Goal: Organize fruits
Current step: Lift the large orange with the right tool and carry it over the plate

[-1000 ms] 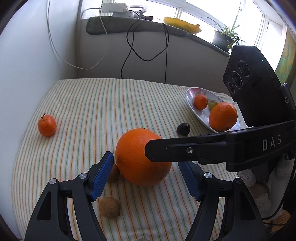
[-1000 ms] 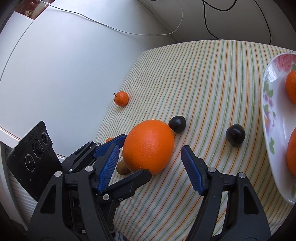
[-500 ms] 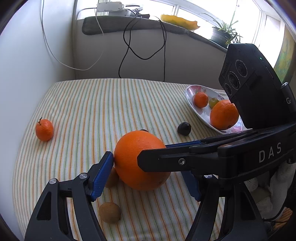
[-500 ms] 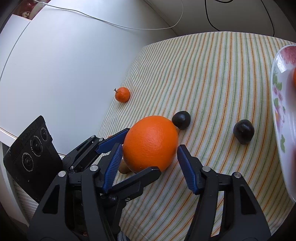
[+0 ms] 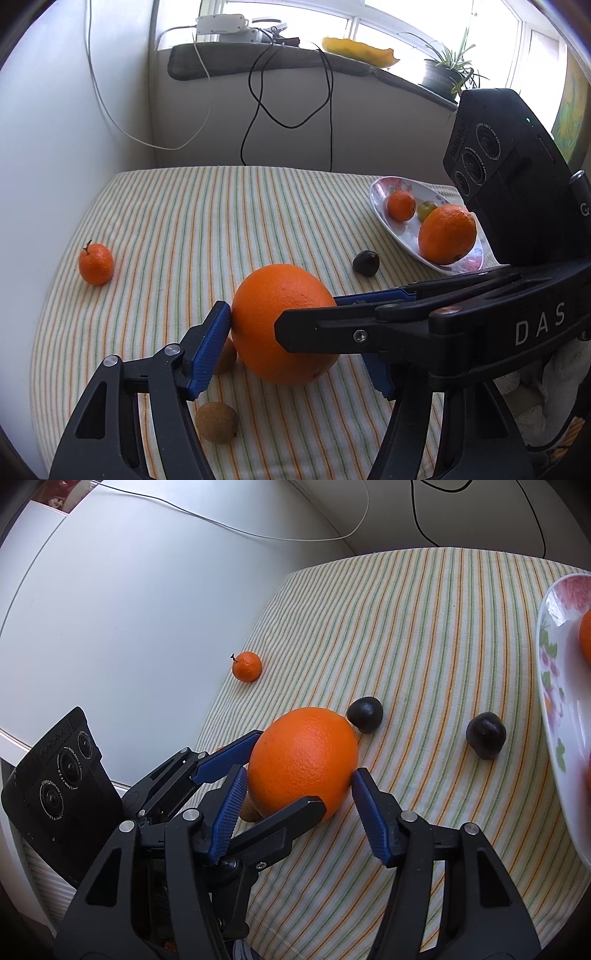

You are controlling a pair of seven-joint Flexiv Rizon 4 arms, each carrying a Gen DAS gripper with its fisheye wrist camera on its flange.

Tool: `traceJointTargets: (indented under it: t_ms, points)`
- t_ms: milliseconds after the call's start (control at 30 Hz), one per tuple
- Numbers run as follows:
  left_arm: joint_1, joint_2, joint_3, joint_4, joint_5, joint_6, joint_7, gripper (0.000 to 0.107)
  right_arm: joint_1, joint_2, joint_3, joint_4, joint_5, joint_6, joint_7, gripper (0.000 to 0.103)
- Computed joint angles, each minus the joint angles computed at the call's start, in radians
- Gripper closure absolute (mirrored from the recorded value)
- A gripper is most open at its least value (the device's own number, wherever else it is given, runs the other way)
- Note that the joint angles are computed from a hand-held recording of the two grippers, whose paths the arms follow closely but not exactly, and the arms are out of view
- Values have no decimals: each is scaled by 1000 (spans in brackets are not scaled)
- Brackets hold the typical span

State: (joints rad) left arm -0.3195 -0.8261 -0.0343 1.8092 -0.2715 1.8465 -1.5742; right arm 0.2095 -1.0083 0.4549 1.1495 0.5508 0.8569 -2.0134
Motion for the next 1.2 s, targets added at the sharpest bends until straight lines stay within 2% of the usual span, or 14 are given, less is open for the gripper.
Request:
traceJointTargets:
  t_ms: [467,1033,1200]
  points:
    - [-38,12,19,-17,-4,22,20,41,-70,46,24,42,76,6,-59,42]
    - [-102,-34,47,-170,-12,-42,81,41,-177,108,14,73,181,-8,-108,45]
    - [-120,-53,59,-234,-5,-78,97,41,-182,116,3,77,206,16,-116,46]
